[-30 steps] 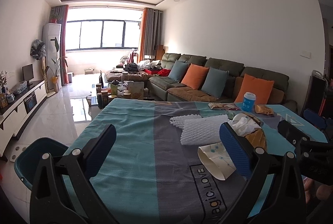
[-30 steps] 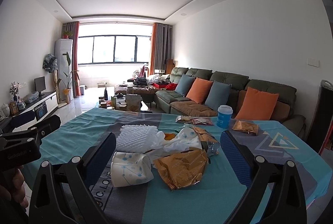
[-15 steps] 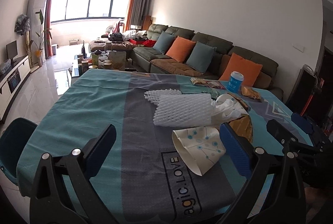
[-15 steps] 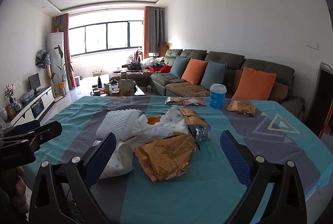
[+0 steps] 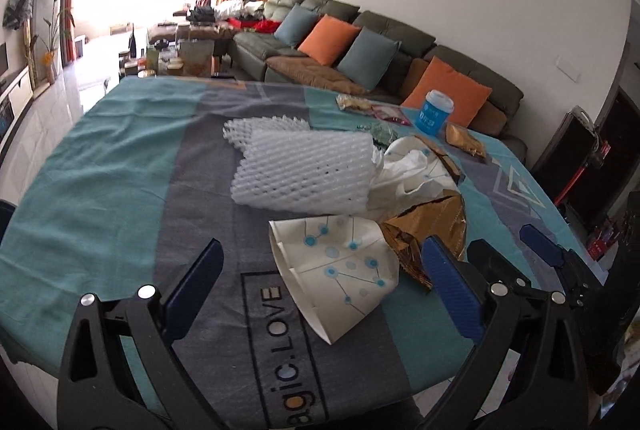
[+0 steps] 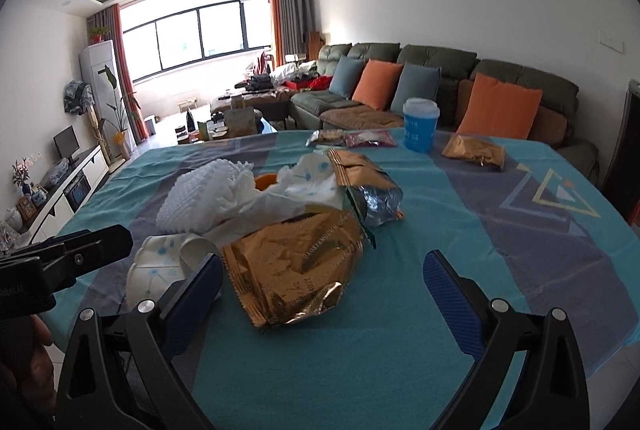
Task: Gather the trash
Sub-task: 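Grasp the white blue-dotted paper cup with the left tool while the right tool grasps the gold wrapper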
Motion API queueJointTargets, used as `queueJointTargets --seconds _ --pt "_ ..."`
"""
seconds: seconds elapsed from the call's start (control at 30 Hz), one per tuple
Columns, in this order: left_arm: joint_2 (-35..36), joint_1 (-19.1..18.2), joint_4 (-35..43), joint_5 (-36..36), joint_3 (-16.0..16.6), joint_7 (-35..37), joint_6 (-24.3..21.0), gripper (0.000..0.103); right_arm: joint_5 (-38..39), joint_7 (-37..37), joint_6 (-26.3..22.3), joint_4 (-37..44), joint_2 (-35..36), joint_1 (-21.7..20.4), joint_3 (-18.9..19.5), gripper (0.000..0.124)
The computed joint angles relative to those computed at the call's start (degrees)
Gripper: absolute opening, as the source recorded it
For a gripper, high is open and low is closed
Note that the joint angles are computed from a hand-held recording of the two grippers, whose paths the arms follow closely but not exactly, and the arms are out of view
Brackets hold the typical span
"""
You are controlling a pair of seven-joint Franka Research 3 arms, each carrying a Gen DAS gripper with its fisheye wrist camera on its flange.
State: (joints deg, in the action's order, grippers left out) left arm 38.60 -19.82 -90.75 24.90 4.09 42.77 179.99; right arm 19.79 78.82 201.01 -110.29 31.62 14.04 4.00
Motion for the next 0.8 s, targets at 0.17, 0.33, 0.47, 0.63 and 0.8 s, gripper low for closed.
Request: queueJointTargets --seconds 0.17,0.33,0.47,0.63,0.8 --pt "3.6 2.4 6.6 -1.5 -4.5 2.6 -7.5 0.098 0.5 0.2 -0.7 0.5 0.7 -0.2 -0.4 0.097" --pt "7.9 2.8 14.5 -2.8 -6.6 3.8 -16.2 0.098 -0.9 1.3 -0.9 0.4 1.0 -2.3 1.2 0.097" --pt "10.6 3.0 18.9 -3.9 -7.4 3.6 -20.6 0.097 -2.7 2.0 -1.0 0.5 1.3 -3.9 2.5 0.097" --pt "11.9 2.5 20.9 -3.8 -7.0 2.6 -22.5 0.097 -4.3 2.7 -1.1 0.8 1.8 -4.9 3.1 0.097" --pt "12.0 3.8 20.7 -5.0 -9.1 4.6 -22.7 0.085 -6.0 3.6 -1.0 0.4 1.8 -6.3 4.4 0.097"
